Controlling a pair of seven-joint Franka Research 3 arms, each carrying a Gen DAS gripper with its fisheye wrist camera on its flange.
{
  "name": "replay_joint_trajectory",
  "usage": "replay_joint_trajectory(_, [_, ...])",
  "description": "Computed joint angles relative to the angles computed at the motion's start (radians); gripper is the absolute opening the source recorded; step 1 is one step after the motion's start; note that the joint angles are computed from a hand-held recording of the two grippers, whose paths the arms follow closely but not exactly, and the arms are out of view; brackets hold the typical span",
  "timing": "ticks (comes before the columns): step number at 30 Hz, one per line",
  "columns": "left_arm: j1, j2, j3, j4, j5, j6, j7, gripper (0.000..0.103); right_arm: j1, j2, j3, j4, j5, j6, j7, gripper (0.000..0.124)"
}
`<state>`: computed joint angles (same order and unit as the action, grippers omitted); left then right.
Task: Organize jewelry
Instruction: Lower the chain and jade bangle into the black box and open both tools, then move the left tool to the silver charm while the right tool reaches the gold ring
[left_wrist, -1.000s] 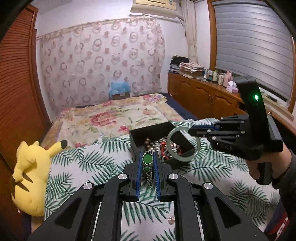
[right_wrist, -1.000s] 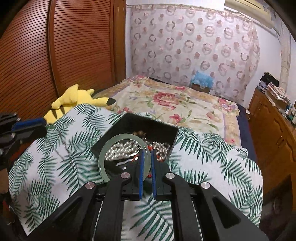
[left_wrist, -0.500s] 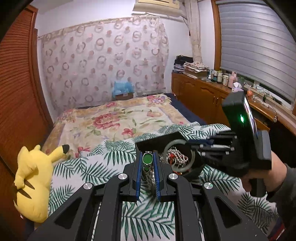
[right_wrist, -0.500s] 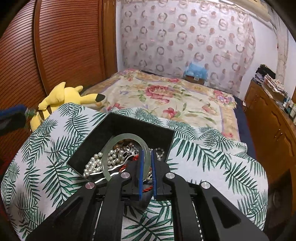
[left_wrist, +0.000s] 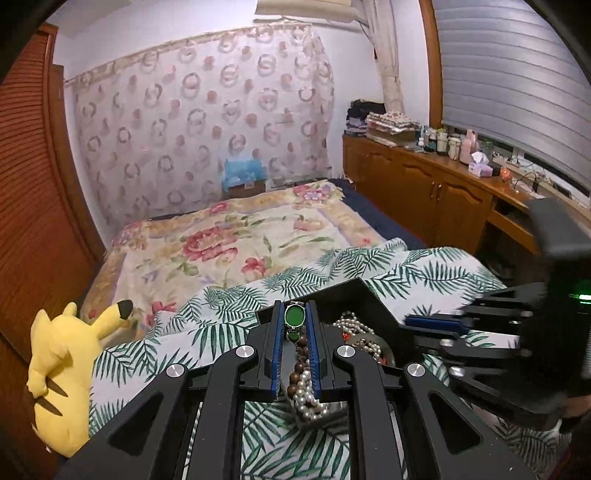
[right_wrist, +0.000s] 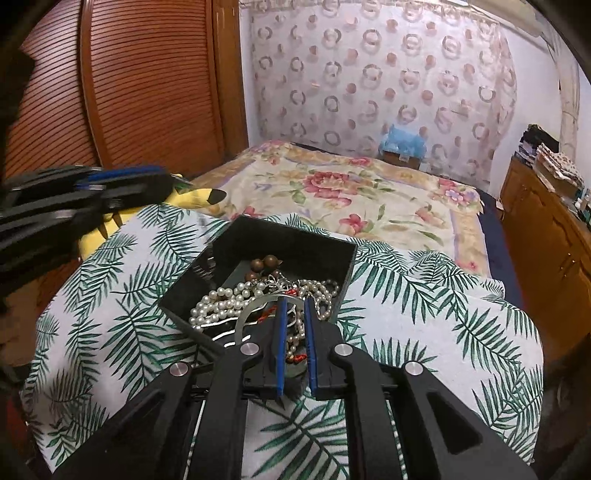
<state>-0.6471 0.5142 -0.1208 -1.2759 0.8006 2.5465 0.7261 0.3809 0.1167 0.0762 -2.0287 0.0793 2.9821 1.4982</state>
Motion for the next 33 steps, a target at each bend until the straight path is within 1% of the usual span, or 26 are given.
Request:
replay_joint_trajectory(6, [-0.009, 0.098, 0.005, 0.132, -0.044, -0.063, 0.063, 0.011, -0.022, -0.036, 0.021, -0.052, 0.087, 0.034, -0.072, 0.012])
replay_joint_trajectory(11, [-0.018, 0.176, 0.019, 0.250, -0.094, -0.109, 0.123, 0.011, -0.040, -0.059, 0.049, -0.084, 0.243, 0.052, -0.194, 0.012])
replay_joint_trajectory(14, [-0.030, 0.219, 0.035, 0.315, -0.116, -0.141, 0.145, 0.011, -0.034, -0.062, 0.042, -0.088, 0.247, 0.052, -0.200, 0.012])
replay_joint_trajectory(19, [-0.041, 0.238, 0.053, 0.333, -0.136, -0.172, 0.155, 0.011, -0.030, -0.063, 0.040, -0.090, 0.264, 0.056, -0.215, 0.012])
replay_joint_trajectory(20, [-0.042, 0.236, 0.054, 0.329, -0.138, -0.176, 0.158, 0.015, -0.032, -0.066, 0.042, -0.093, 0.279, 0.058, -0.229, 0.012])
replay_joint_trajectory(21, [-0.041, 0.226, 0.054, 0.310, -0.137, -0.167, 0.155, 0.023, -0.033, -0.070, 0.045, -0.098, 0.297, 0.062, -0.247, 0.012])
replay_joint_trajectory(23, [-0.036, 0.203, 0.050, 0.267, -0.138, -0.142, 0.143, 0.033, -0.035, -0.078, 0.051, -0.109, 0.345, 0.069, -0.292, 0.012])
replay_joint_trajectory(25, [-0.033, 0.173, 0.046, 0.216, -0.135, -0.124, 0.122, 0.034, -0.029, -0.092, 0.053, -0.129, 0.370, 0.081, -0.316, 0.012])
replay_joint_trajectory(26, [-0.031, 0.159, 0.041, 0.192, -0.136, -0.121, 0.112, 0.036, -0.026, -0.097, 0.053, -0.134, 0.379, 0.082, -0.323, 0.012])
replay_joint_trajectory(27, [-0.028, 0.140, 0.036, 0.161, -0.134, -0.109, 0.100, 0.042, -0.024, -0.105, 0.055, -0.145, 0.410, 0.086, -0.351, 0.012])
replay_joint_trajectory(28, [-0.024, 0.113, 0.034, 0.116, -0.126, -0.083, 0.079, 0.046, -0.020, -0.109, 0.053, -0.147, 0.391, 0.084, -0.334, 0.012])
replay_joint_trajectory(29, [-0.021, 0.097, 0.031, 0.090, -0.118, -0.068, 0.064, 0.052, -0.016, -0.116, 0.052, -0.158, 0.402, 0.090, -0.346, 0.012])
replay_joint_trajectory(30, [-0.021, 0.068, 0.033, 0.043, -0.102, -0.045, 0.037, 0.056, -0.011, -0.124, 0.052, -0.168, 0.425, 0.094, -0.367, 0.012])
replay_joint_trajectory(31, [-0.018, 0.050, 0.028, 0.013, -0.092, -0.032, 0.023, 0.058, -0.006, -0.127, 0.053, -0.172, 0.422, 0.095, -0.359, 0.012])
replay_joint_trajectory(32, [-0.013, 0.025, 0.022, -0.028, -0.082, -0.012, 0.006, 0.062, -0.002, -0.133, 0.053, -0.178, 0.422, 0.095, -0.358, 0.012])
replay_joint_trajectory(33, [-0.009, 0.007, 0.016, -0.057, -0.073, 0.000, -0.007, 0.070, 0.004, -0.140, 0.052, -0.188, 0.437, 0.100, -0.372, 0.012])
